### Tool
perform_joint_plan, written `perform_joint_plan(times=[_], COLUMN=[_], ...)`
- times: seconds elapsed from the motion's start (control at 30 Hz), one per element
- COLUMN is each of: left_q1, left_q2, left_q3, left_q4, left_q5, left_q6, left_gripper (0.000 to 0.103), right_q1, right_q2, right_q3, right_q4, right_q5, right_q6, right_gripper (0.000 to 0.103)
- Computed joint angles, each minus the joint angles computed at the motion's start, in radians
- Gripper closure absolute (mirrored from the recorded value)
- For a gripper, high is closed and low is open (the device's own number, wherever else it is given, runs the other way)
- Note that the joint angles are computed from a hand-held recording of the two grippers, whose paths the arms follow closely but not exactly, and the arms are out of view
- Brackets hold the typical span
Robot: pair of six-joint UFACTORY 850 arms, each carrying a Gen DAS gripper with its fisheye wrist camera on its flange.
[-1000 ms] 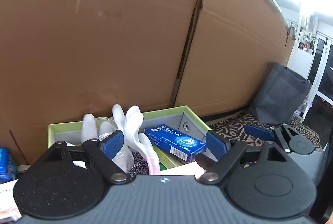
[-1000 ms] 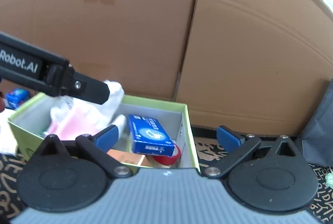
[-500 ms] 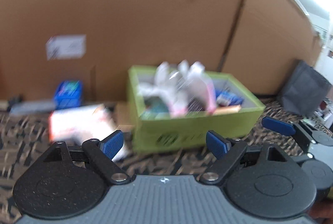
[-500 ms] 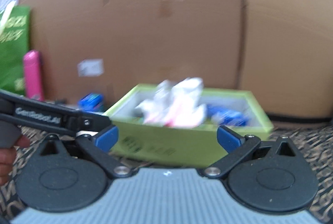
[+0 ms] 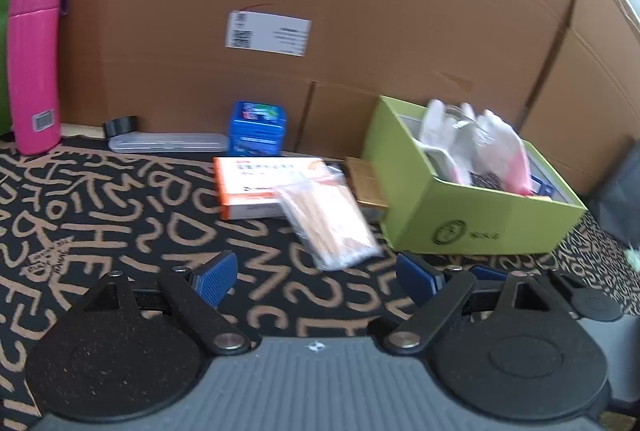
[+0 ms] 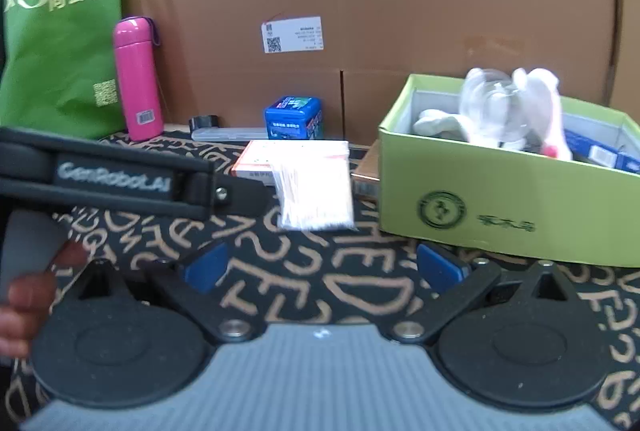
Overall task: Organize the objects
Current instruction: 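Grasp the clear bag of wooden sticks with the right tool while the left reaches the orange-white box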
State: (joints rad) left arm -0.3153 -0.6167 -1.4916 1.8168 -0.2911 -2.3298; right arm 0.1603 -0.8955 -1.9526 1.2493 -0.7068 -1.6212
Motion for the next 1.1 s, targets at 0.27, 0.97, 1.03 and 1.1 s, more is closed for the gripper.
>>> perform_joint_plan(times=[0.27, 0.97, 1.03, 1.1], left_q1=[0.041, 0.120, 0.128, 0.131], left_q2=[-0.008, -0.065, -0.064, -0.061], left_q3=[-0.004, -0.079, -0.083, -0.084], left_q4=[-0.019, -0.232, -0.172, -0.105], left_q5=[0.035, 0.088, 0.102, 0.102], left_q6=[-0.027, 0.111, 0.053, -0.006], left_gripper=[0.014, 0.014, 0.014, 0.014], right_q1=[0.081, 0.113, 0.119, 0.120], right_q2=[-0.129, -0.103, -0.095, -0.094], right_q3=[-0.205, -0.148, -0.122, -0.113], right_q4=[-0.247, -0.219, -0.145, -0.078], right_q5=[0.121, 0.116, 0.169, 0.181], right_q6=[0.333, 0.220, 0.148, 0.079], right_gripper=[0.009, 0.070, 0.039, 0.028])
